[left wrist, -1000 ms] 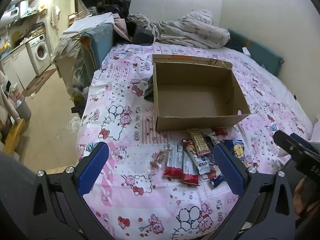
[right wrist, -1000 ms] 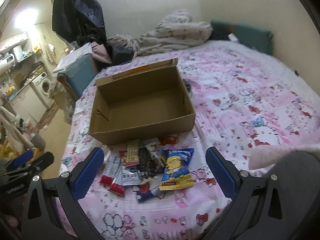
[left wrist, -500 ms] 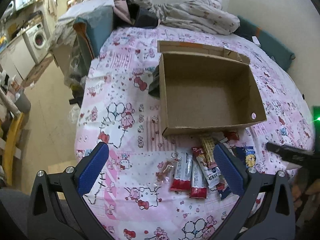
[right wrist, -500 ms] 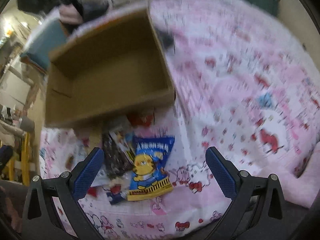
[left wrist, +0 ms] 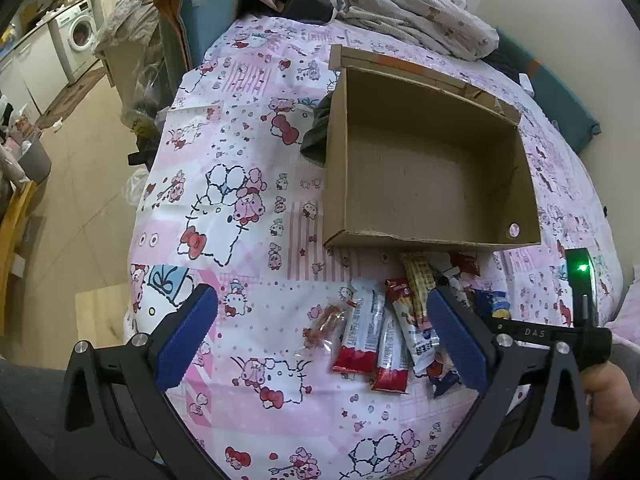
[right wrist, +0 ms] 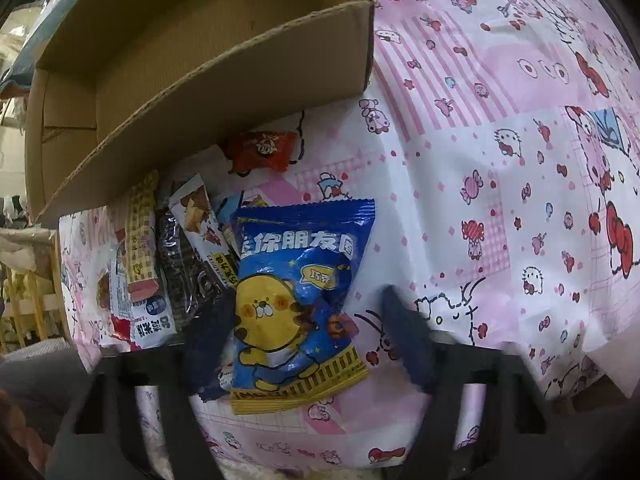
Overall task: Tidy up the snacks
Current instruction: 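Grasp the blue chip bag with the right tool while the left tool grasps the orange candy packet, then carry both snacks into the box and open both tools to drop them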
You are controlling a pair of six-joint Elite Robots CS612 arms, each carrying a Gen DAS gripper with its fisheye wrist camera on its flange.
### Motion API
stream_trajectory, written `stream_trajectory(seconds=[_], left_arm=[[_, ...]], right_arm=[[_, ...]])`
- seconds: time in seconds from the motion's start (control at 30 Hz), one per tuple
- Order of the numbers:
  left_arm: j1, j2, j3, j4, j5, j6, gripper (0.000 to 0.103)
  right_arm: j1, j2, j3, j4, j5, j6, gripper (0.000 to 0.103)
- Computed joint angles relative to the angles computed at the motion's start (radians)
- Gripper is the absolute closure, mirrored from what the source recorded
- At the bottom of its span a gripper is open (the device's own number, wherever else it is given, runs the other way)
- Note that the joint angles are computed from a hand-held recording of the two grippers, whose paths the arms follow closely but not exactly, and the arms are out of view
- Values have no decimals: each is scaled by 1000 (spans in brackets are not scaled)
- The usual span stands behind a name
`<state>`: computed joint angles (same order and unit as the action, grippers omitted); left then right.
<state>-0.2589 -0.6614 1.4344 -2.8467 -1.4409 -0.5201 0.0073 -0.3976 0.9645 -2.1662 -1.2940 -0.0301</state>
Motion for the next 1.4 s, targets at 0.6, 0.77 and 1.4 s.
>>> stream_trajectory(seconds=[0.6,0.77,1.4], left_arm=[[20,84,-183,350,-44,143,35],[26,137,-248,464,-106,125,45],[11,191,-286,511,-93,119,89]], right_arm=[[-69,-112,206,-399,302,80,65],[-64,-89,175,-373,306,101,65],[-47,-61,125,-282,254,91,65]])
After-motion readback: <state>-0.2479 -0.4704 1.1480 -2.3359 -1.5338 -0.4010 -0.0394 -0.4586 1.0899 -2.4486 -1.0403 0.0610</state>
